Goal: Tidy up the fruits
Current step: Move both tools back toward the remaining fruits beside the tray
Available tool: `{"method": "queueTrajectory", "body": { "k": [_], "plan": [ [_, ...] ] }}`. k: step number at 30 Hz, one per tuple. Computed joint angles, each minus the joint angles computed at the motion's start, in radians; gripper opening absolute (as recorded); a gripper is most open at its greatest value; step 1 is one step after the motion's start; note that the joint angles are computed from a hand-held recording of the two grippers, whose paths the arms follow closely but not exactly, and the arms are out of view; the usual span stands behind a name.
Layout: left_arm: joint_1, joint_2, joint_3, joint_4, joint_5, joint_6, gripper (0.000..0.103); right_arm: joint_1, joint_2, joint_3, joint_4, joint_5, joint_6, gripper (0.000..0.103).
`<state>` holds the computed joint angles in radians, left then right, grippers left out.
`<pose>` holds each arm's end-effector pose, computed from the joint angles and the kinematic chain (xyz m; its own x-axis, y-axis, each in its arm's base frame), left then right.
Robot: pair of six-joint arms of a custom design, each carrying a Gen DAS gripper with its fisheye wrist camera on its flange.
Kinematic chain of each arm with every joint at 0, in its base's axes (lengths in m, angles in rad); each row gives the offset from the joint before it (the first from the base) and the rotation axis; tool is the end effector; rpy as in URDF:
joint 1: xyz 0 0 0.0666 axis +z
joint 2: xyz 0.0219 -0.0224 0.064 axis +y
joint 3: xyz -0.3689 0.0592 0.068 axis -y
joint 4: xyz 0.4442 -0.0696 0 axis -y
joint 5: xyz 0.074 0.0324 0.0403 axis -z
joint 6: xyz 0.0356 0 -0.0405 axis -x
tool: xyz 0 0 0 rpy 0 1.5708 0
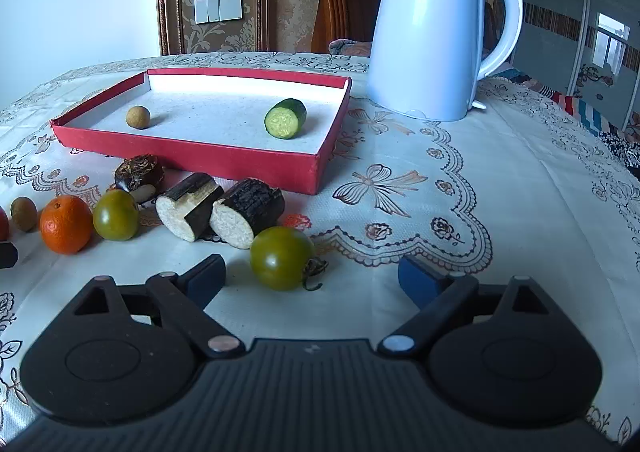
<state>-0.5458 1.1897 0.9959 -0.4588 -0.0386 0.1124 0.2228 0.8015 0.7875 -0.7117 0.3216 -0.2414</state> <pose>0.4028 -0.2435 0.3461 -0.5710 0.2157 -0.7921 0.4312 0.8999 -0.0658 0.3330 0.0635 0.3650 -0.6235 0.0913 -0.7765 0.1751 0.9842 -0.0249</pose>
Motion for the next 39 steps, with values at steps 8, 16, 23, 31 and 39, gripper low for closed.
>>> {"method": "queueTrajectory", "body": {
  "k": [8,16,23,31,39],
  "plan": [
    [-0.002,-0.001,-0.003,0.005,-0.01,0.007,0.099,-0.007,0.003,0.001,-0.006,-0.014,-0.01,0.094],
    [-0.002,-0.001,-0.001,0.001,-0.023,0.004,0.099,-0.011,-0.002,-0.002,0.007,-0.026,-0.006,0.091],
    [-0.004,0.003,0.005,-0.008,-0.026,-0.002,0.099,-0.021,-0.003,-0.004,0.024,-0.048,-0.013,0.083],
    [-0.006,0.008,0.009,-0.015,-0.028,-0.011,0.101,-0.022,-0.004,-0.007,0.027,-0.046,-0.012,0.076],
    [-0.003,0.006,0.008,-0.015,-0.024,-0.011,0.101,-0.012,-0.001,-0.005,0.037,-0.044,0.015,0.058]
  ]
}}
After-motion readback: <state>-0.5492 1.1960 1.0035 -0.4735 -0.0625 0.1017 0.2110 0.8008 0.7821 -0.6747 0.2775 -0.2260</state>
